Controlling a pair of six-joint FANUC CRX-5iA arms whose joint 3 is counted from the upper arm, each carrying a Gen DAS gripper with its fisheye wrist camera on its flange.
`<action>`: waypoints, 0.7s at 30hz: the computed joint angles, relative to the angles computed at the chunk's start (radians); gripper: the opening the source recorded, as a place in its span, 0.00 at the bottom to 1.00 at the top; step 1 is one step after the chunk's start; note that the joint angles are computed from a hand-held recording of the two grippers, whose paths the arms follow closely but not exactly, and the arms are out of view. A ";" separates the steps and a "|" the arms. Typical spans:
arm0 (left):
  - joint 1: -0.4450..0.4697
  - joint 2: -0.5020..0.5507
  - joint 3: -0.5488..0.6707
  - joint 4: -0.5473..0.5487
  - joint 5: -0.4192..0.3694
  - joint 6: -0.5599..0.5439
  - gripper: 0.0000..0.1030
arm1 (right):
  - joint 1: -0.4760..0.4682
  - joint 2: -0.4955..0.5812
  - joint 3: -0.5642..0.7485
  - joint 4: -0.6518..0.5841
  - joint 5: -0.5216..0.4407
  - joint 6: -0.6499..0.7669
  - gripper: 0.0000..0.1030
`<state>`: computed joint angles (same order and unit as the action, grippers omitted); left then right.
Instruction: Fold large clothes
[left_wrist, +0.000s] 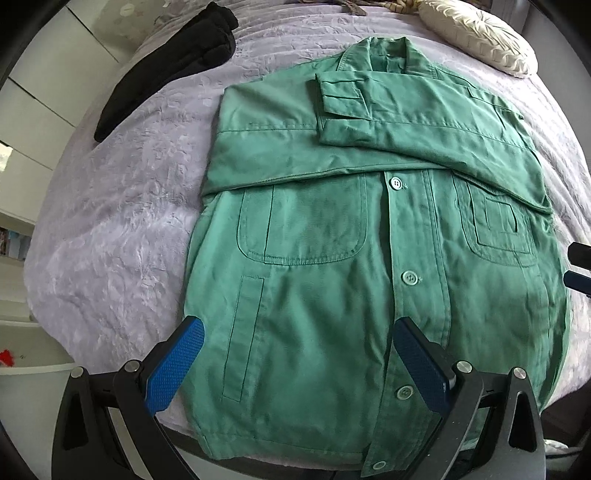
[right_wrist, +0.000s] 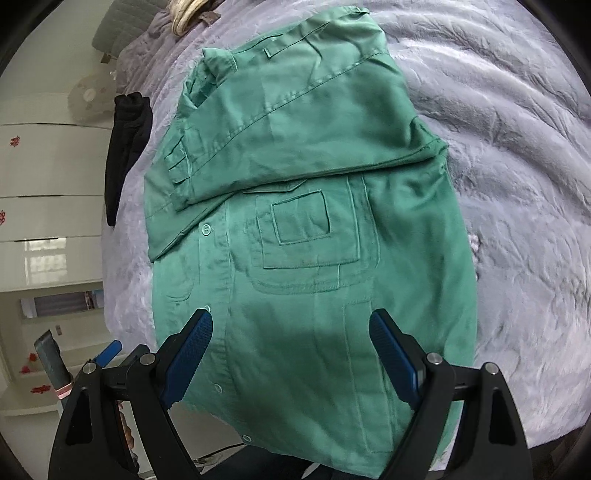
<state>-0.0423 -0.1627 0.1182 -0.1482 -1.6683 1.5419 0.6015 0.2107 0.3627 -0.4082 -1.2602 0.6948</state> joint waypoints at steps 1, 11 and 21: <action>0.014 -0.010 -0.017 0.011 0.006 -0.016 1.00 | 0.018 -0.011 -0.014 0.020 0.009 -0.029 0.86; 0.180 -0.166 -0.220 0.065 0.031 -0.225 1.00 | 0.205 -0.130 -0.199 0.135 0.099 -0.313 0.86; 0.343 -0.274 -0.293 0.124 0.023 -0.380 1.00 | 0.359 -0.122 -0.180 0.315 0.030 -0.416 0.86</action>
<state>0.3010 -0.4369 -0.1751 -0.0245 -1.6449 1.1624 0.9600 0.0888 0.1824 -0.0928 -1.2302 0.2785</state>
